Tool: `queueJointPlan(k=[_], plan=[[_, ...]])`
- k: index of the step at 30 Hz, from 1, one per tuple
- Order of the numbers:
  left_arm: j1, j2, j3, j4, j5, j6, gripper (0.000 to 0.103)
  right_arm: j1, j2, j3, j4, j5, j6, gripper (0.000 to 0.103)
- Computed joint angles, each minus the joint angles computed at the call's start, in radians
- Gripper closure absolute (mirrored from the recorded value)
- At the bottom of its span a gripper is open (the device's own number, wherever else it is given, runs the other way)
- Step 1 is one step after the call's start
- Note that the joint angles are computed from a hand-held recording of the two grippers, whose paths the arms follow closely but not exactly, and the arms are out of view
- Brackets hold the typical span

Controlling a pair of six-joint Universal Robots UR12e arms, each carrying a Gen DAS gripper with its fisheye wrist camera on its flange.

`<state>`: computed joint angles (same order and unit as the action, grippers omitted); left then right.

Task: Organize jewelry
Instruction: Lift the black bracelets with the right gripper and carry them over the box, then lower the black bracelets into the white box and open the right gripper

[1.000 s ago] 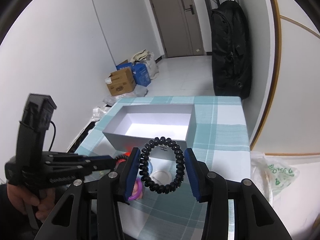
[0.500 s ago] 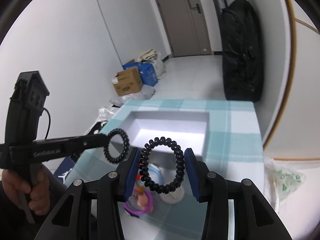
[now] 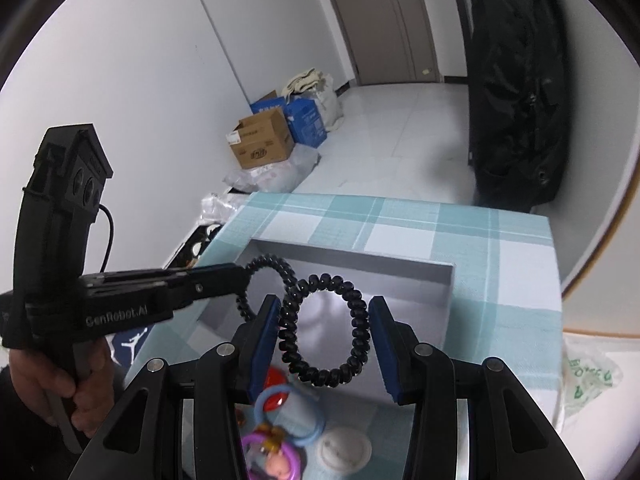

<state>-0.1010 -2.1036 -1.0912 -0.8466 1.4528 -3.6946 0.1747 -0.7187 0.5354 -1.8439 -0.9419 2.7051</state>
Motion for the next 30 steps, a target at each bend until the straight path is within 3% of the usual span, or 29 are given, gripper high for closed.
queueJointPlan(k=[4, 8, 12, 14, 19, 25, 30], plan=[[0.008, -0.01, 0.008, 0.002, -0.032, -0.013, 0.099, 0.009, 0.057, -0.098, 0.07, -0.004, -0.014, 0.058], [0.013, -0.021, 0.019, 0.004, -0.051, -0.018, 0.099, 0.012, 0.076, -0.122, 0.077, -0.022, -0.004, 0.054], [0.018, -0.026, 0.029, -0.021, -0.071, -0.04, 0.084, 0.009, 0.075, -0.121, 0.068, -0.024, -0.001, 0.034], [0.015, -0.018, 0.018, -0.003, -0.056, -0.038, 0.078, 0.004, 0.057, -0.084, 0.026, -0.017, 0.001, 0.031], [-0.012, -0.008, 0.019, 0.016, 0.079, -0.009, 0.053, -0.009, 0.011, 0.004, -0.071, -0.008, 0.036, 0.023], [-0.046, 0.004, 0.021, 0.007, 0.241, 0.026, 0.047, -0.016, -0.03, 0.081, -0.138, -0.002, 0.051, 0.02], [-0.071, 0.015, 0.007, 0.026, 0.351, 0.041, 0.034, -0.019, -0.079, 0.169, -0.214, 0.016, 0.054, 0.013]])
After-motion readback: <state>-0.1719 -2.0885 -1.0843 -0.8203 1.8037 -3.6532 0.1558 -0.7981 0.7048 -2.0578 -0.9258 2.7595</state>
